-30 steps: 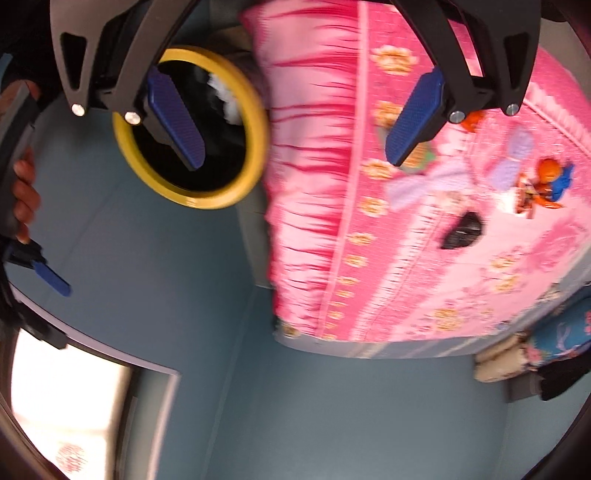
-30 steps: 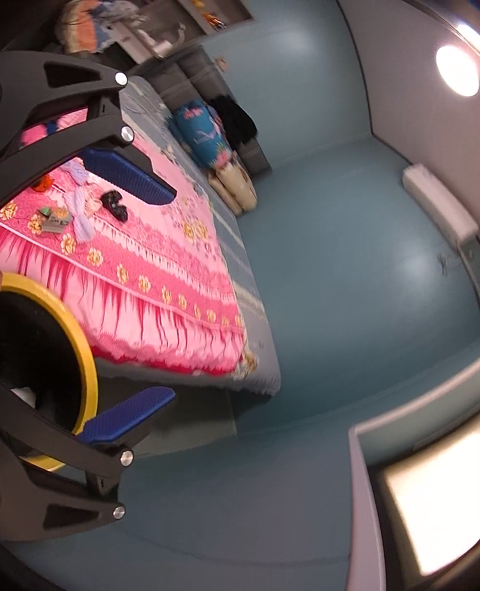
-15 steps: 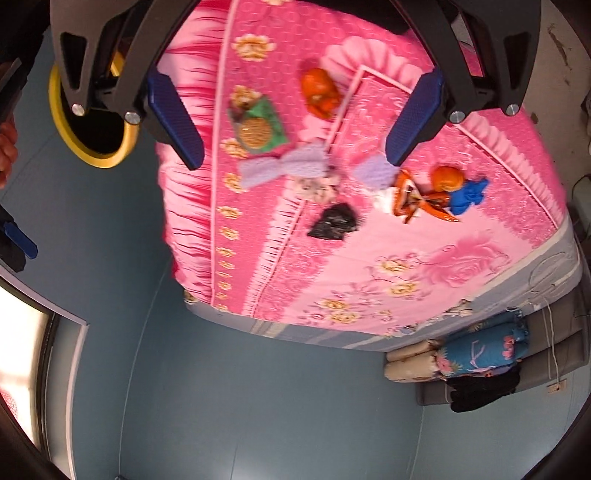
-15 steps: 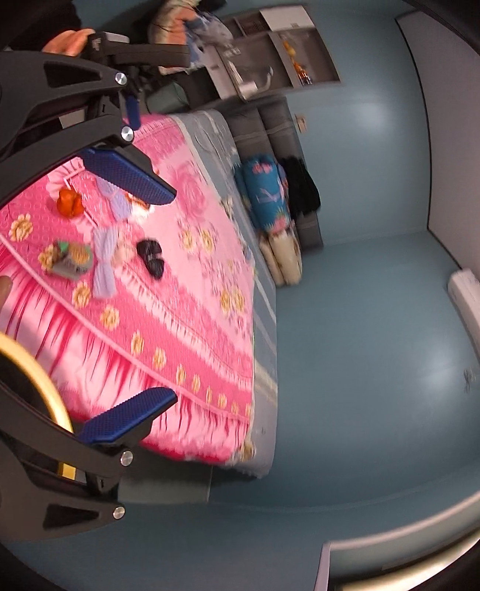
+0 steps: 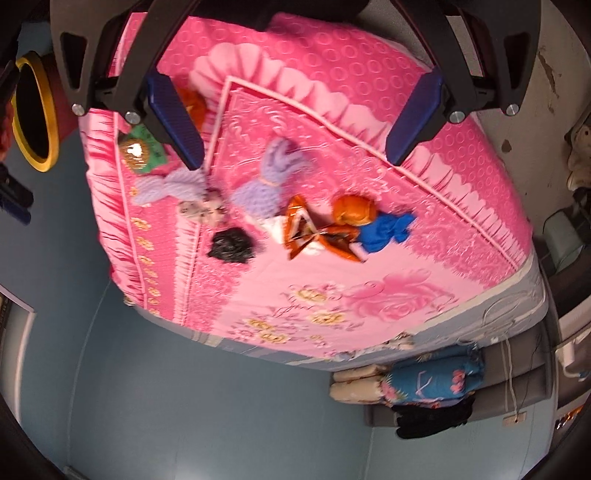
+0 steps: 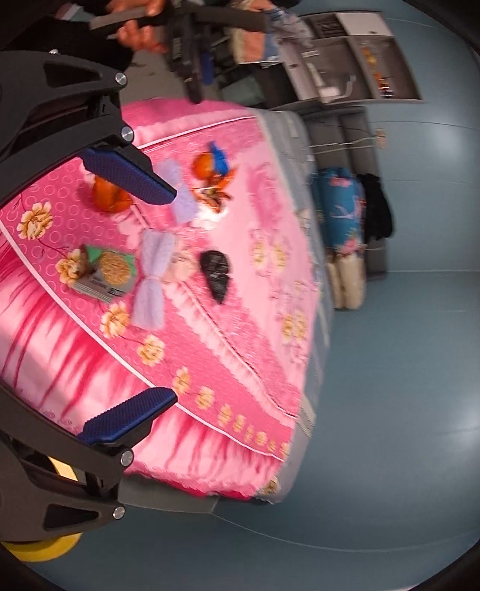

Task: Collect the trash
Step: 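Grasp the blue glove with the left tool while the right tool grasps the green noodle packet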

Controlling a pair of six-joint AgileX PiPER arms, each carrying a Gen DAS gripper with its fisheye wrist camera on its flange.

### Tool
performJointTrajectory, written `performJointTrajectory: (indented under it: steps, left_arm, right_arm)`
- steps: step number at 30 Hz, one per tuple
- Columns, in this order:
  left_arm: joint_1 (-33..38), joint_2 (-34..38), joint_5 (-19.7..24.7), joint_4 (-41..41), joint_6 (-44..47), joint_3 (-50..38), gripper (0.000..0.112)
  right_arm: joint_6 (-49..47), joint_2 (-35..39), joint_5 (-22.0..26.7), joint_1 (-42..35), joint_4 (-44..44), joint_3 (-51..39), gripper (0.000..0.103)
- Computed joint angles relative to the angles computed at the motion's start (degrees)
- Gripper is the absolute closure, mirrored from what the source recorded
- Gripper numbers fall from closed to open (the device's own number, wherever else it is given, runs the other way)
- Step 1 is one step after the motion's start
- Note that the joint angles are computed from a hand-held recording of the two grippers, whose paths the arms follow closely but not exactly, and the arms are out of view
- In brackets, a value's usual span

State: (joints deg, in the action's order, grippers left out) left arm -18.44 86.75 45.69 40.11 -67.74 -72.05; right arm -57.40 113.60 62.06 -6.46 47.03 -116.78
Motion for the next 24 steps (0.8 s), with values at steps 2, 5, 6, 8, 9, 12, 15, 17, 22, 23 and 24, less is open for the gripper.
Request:
performJointTrajectory:
  steps: [2, 5, 6, 8, 9, 12, 15, 17, 22, 23, 24]
  left_arm:
    - [3.9, -0.61, -3.18, -2.36, 1.84, 2.46, 0.017]
    - [8.67, -0.06, -6.04, -5.33, 5.12, 3.79, 0.017]
    - [10.11, 0.11, -7.03, -6.52, 6.31, 4.02, 0.017]
    - [14.25, 0.98, -10.23, -10.43, 10.38, 4.2, 0.017]
    - [15.81, 1.65, -11.21, -11.96, 12.24, 3.87, 0.017]
    - [20.77, 4.94, -13.19, -17.46, 19.52, 1.61, 0.017]
    - [25.9, 9.51, -15.04, -24.8, 27.31, -1.74, 0.017]
    - [27.77, 12.04, -15.43, -27.39, 29.85, -4.0, 0.017]
    - [31.58, 18.82, -15.64, -31.32, 32.48, -10.89, 0.017]
    - [32.29, 20.19, -15.75, -32.11, 32.58, -12.26, 0.017]
    - [32.74, 21.08, -15.84, -32.64, 32.83, -13.07, 0.017]
  right_arm:
    - [0.82, 1.19, -0.22, 1.69, -1.92, 0.14, 0.008]
    - [2.62, 2.98, -1.74, 4.39, -4.97, 0.53, 0.008]
    - [4.0, 4.02, -1.92, 5.29, -6.38, -0.04, 0.008]
    - [6.11, 5.79, -1.57, 6.44, -8.23, -1.37, 0.008]
    - [7.71, 7.28, -0.99, 7.15, -9.48, -2.89, 0.008]
    - [10.81, 10.35, -0.21, 8.78, -12.46, -5.89, 0.008]
    - [14.16, 13.81, 1.21, 10.17, -15.18, -9.87, 0.008]
    - [15.66, 15.13, 1.41, 10.66, -16.51, -11.36, 0.008]
    - [21.69, 20.22, 4.3, 12.51, -20.66, -18.73, 0.008]
    - [22.63, 20.92, 4.93, 12.69, -21.01, -19.82, 0.008]
    - [24.23, 22.16, 5.59, 13.02, -21.59, -21.68, 0.008]
